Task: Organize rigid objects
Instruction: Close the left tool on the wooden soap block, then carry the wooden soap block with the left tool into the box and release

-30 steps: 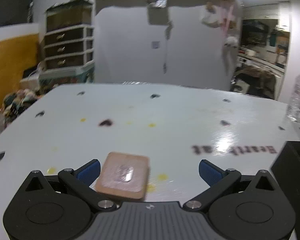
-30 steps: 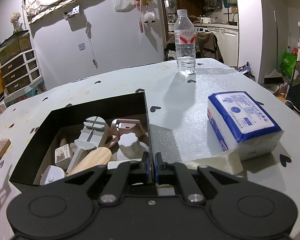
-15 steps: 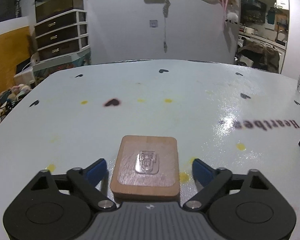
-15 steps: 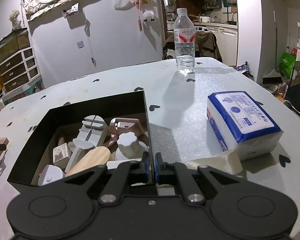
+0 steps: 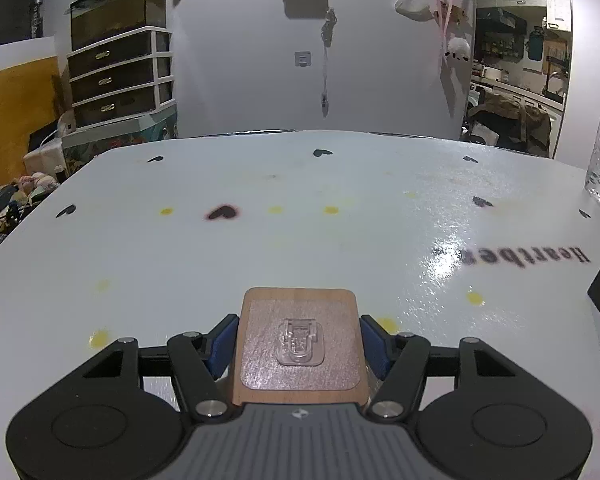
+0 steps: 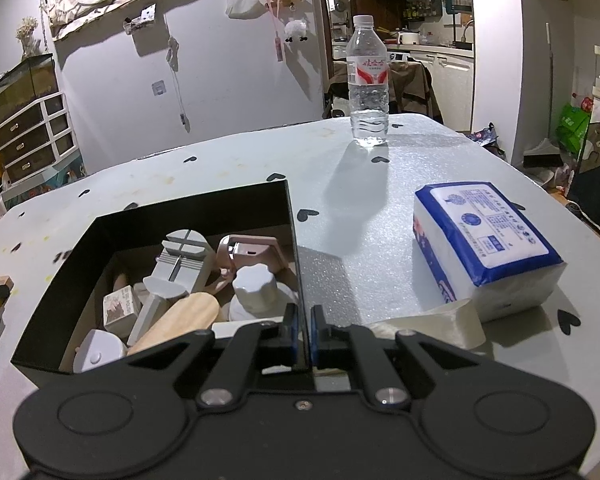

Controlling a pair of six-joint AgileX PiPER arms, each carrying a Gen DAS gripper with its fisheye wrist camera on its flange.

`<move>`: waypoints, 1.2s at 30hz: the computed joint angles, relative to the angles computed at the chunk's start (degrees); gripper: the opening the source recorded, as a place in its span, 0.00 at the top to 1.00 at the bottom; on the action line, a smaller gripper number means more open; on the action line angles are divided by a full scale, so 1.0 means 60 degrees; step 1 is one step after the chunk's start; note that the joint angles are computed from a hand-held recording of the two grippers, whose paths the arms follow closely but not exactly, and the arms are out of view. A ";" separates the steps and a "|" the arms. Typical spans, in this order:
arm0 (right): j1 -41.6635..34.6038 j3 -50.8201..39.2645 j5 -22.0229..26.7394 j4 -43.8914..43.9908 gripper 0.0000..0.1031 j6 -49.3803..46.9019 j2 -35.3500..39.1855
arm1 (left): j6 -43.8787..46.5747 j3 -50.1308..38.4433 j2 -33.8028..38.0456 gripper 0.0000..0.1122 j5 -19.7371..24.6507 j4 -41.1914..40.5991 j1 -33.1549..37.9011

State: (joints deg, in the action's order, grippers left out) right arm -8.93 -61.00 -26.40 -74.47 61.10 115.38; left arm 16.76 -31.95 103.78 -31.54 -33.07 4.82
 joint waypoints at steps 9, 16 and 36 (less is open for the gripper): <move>-0.0007 0.0032 -0.0035 0.0068 0.94 -0.0046 -0.0007 | -0.3608 0.1165 -0.0636 0.43 -0.0554 0.1842 -0.0312; -0.0044 0.0020 -0.0113 0.0026 0.94 -0.0016 0.0015 | -0.7168 0.1712 -0.1379 0.43 -0.0852 0.4066 -0.0628; -0.0253 0.0018 -0.0514 -0.0133 0.93 0.0073 0.0091 | -0.1703 -0.2646 -0.0257 0.43 0.1450 0.0464 -0.4632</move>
State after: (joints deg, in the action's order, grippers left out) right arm -10.45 -60.89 -29.48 -75.27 61.54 115.93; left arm 6.54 -47.82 102.24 -22.84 -30.28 -22.97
